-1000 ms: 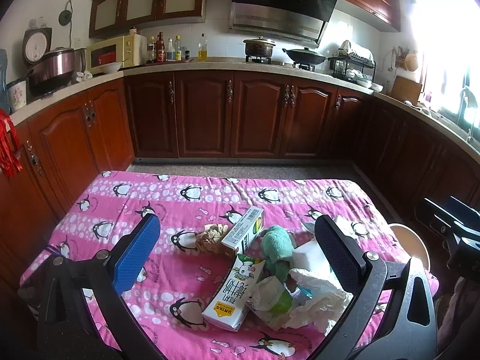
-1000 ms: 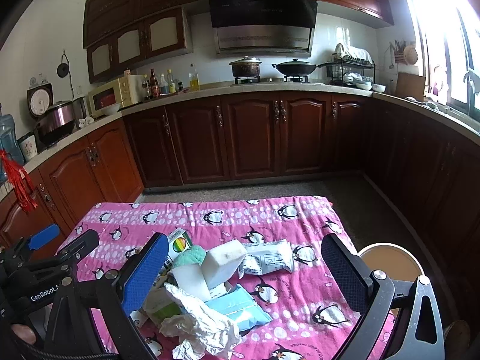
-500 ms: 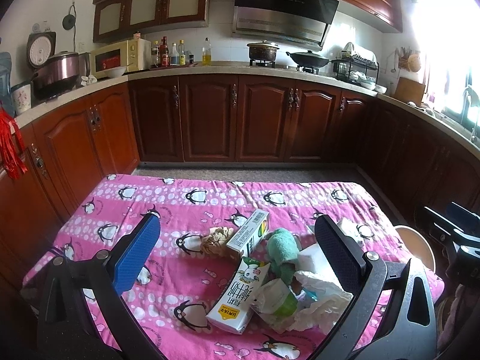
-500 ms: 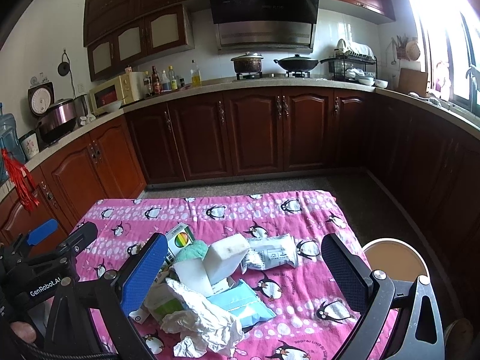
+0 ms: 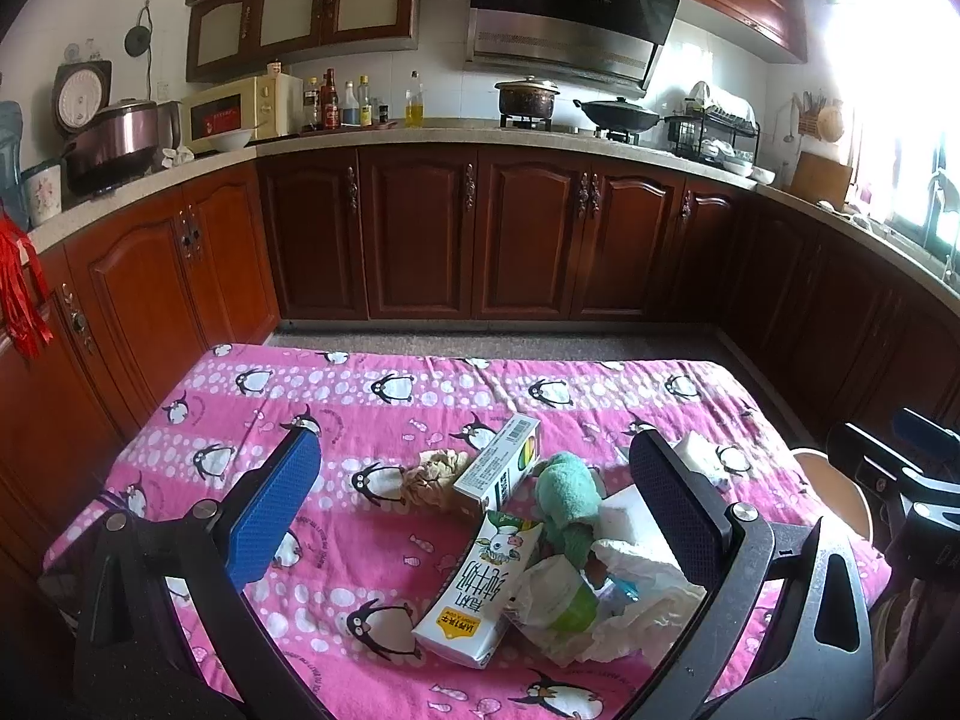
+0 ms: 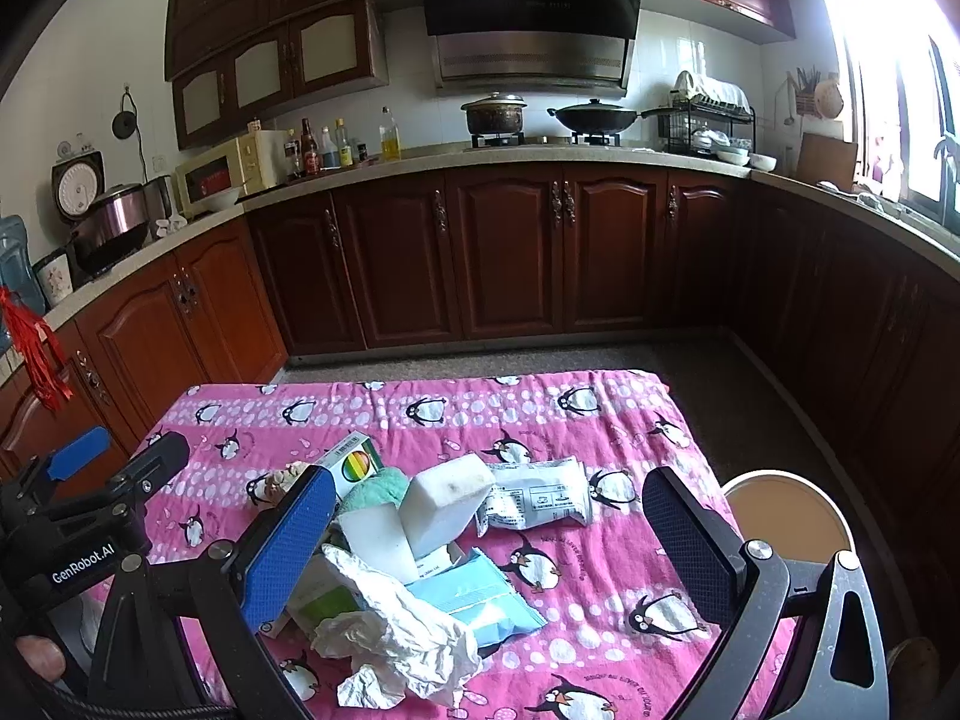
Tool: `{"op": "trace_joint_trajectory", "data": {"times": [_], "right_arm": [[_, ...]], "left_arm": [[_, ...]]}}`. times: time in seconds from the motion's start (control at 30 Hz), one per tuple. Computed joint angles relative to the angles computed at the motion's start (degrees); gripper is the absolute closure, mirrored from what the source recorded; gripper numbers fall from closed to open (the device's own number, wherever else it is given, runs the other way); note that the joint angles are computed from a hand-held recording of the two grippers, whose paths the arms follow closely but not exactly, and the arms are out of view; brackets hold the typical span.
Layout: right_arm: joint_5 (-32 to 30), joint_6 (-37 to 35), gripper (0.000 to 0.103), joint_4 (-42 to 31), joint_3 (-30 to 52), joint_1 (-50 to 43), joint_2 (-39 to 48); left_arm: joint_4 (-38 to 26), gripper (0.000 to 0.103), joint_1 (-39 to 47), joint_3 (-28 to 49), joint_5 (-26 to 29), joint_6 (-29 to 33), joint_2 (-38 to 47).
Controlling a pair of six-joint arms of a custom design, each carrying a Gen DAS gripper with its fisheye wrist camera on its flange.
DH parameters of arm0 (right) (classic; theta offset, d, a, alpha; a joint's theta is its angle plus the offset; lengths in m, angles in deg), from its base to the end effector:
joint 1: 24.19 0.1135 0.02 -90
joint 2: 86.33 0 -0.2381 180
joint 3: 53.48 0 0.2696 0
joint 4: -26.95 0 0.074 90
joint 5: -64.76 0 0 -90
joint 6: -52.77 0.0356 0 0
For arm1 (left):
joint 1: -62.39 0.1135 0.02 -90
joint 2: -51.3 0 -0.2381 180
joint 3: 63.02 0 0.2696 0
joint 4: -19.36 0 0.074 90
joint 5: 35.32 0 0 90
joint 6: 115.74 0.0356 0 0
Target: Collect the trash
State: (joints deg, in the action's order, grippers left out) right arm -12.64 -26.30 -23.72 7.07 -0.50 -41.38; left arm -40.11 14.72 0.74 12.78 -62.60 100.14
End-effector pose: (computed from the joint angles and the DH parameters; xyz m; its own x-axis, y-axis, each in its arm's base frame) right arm 0.1864 0.0733 0.2917 -0.5600 -0.0436 -0.8274 -0.1247 0.9917 0.0321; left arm 0.1492 -0.1285 0.2917 -0.5158 -0.0968 -0.8512 -0.0995 0.9936 -0.0526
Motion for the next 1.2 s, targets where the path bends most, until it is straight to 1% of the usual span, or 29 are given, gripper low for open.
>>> {"op": "trace_joint_trajectory", "data": {"times": [0.73, 1.03, 1.2], "right_arm": [[-1.01, -0.33, 0.002, 0.7, 0.07, 0.48, 0.47], [-3.46, -0.61, 0.002, 0.85, -0.47, -0.95, 0.74], [-2.64, -1.17, 0.002, 0.97, -0.7, 0.11, 0.86]], "left_arm": [[1.07, 0.001, 1.66, -1.52, 1.32, 0.81, -0.69], [2.11, 0.001, 2.98, -2.79, 2.71, 1.22, -1.04], [2.15, 0.001, 3.43, -2.87, 3.23, 1.07, -0.69]]}}
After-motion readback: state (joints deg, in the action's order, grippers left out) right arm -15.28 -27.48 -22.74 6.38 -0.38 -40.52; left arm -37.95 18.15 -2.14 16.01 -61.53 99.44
